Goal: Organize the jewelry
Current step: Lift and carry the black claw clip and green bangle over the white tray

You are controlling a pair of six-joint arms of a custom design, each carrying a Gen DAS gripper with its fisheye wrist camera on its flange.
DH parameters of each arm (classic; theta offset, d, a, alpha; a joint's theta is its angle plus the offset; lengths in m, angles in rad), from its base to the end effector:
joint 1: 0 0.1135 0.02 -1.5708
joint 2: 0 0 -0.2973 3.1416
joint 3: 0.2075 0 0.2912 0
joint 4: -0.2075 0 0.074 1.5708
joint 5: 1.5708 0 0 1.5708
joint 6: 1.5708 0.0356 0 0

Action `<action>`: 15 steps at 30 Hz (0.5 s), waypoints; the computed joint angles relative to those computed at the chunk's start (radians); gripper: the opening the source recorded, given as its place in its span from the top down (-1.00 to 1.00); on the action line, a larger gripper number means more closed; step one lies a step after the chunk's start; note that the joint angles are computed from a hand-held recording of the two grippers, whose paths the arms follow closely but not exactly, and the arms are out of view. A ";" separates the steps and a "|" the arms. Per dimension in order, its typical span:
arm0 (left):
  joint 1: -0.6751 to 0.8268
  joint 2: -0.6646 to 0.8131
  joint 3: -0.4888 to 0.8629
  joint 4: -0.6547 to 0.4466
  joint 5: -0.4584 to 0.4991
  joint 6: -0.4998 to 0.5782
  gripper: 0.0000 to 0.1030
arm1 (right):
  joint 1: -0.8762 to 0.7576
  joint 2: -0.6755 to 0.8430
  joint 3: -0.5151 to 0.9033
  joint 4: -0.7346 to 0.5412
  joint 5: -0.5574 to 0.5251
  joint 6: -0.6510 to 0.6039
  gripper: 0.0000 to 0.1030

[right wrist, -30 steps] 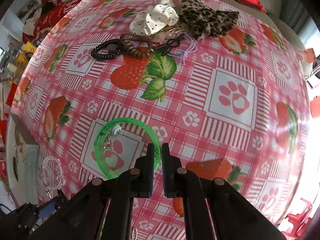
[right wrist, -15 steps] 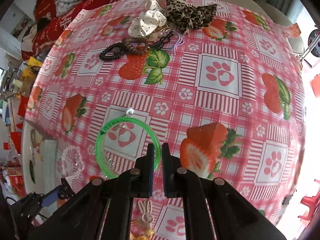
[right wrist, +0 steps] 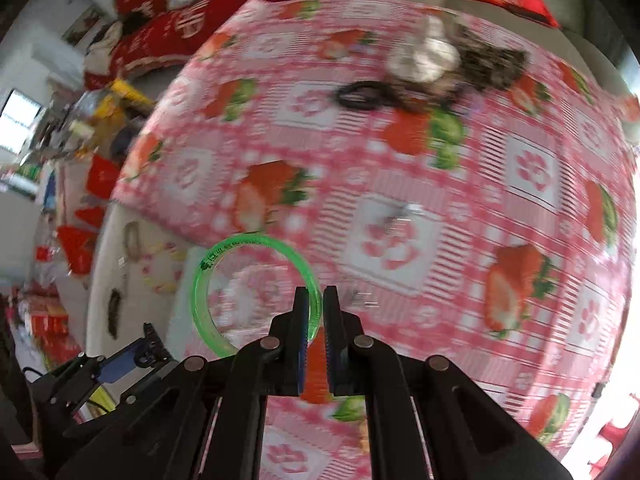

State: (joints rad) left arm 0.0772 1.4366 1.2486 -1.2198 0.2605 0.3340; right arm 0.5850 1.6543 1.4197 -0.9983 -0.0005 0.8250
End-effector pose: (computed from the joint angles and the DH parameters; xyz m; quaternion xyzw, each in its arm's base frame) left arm 0.2888 0.0131 0.3068 0.1370 0.9787 -0.1102 0.1054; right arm 0.3103 0.2056 0.2985 0.1180 0.9787 0.1091 0.1279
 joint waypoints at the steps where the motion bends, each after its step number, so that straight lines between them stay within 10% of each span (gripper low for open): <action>1: 0.027 -0.002 -0.001 -0.003 -0.004 0.013 0.15 | 0.022 0.036 0.044 -0.003 -0.004 -0.006 0.86; 15: 0.431 0.075 -0.018 0.052 -0.081 0.216 0.15 | 0.232 0.479 0.535 -0.086 -0.102 -0.062 0.86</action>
